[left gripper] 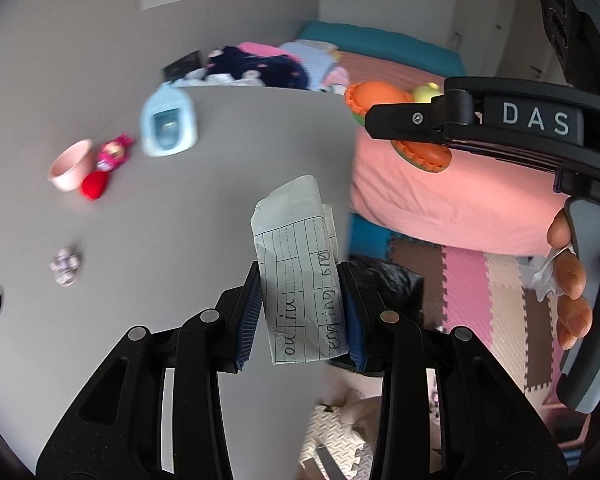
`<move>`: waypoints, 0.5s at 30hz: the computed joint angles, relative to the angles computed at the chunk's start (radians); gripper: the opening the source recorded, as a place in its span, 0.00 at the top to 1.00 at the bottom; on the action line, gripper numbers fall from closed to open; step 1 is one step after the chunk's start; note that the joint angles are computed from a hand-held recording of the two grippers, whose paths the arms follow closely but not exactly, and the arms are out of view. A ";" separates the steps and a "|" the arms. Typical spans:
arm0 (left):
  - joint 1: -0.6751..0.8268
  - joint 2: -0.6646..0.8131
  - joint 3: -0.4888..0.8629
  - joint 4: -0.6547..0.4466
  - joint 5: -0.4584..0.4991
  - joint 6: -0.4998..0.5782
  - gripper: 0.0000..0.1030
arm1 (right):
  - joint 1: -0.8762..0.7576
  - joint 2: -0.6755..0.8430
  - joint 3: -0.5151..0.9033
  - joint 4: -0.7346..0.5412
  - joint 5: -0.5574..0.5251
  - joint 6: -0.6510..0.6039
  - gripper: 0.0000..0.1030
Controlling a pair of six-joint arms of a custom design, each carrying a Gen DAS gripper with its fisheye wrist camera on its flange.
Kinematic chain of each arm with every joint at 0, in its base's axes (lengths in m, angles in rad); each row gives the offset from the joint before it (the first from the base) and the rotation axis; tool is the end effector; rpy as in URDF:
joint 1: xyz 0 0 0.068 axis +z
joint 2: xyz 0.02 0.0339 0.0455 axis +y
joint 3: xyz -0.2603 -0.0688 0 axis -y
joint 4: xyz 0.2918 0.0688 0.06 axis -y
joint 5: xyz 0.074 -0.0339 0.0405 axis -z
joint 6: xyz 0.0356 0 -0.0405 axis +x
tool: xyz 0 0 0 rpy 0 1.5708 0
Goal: Collect trash
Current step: 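Carry the paper note and orange toy over the trash bag and open both grippers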
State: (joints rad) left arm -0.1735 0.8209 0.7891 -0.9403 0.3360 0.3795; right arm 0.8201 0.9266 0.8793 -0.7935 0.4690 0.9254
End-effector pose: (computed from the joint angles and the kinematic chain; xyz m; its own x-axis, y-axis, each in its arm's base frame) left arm 0.1918 -0.0455 0.2658 -0.6276 0.4651 -0.6244 0.6228 0.7811 -0.0442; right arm 0.1676 0.1561 0.2890 -0.6626 0.3344 -0.6702 0.1374 0.9339 0.3301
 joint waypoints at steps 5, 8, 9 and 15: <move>-0.236 -0.028 -0.019 0.022 -0.103 -0.121 0.65 | -0.019 -0.187 -0.095 -0.108 0.022 0.040 0.55; -0.363 -0.014 -0.023 0.043 -0.160 -0.179 0.64 | -0.041 -0.294 -0.143 -0.173 0.023 0.052 0.55; -0.408 -0.008 -0.024 0.052 -0.182 -0.201 0.64 | -0.052 -0.338 -0.160 -0.203 0.023 0.057 0.55; -0.570 0.076 -0.019 0.107 -0.252 -0.279 0.64 | -0.183 -0.513 -0.235 -0.283 -0.042 0.017 0.55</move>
State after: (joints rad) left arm -0.7440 0.8969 0.7698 -0.8330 0.0842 0.1009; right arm 0.6371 0.4139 0.6445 -1.0765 0.4269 0.9427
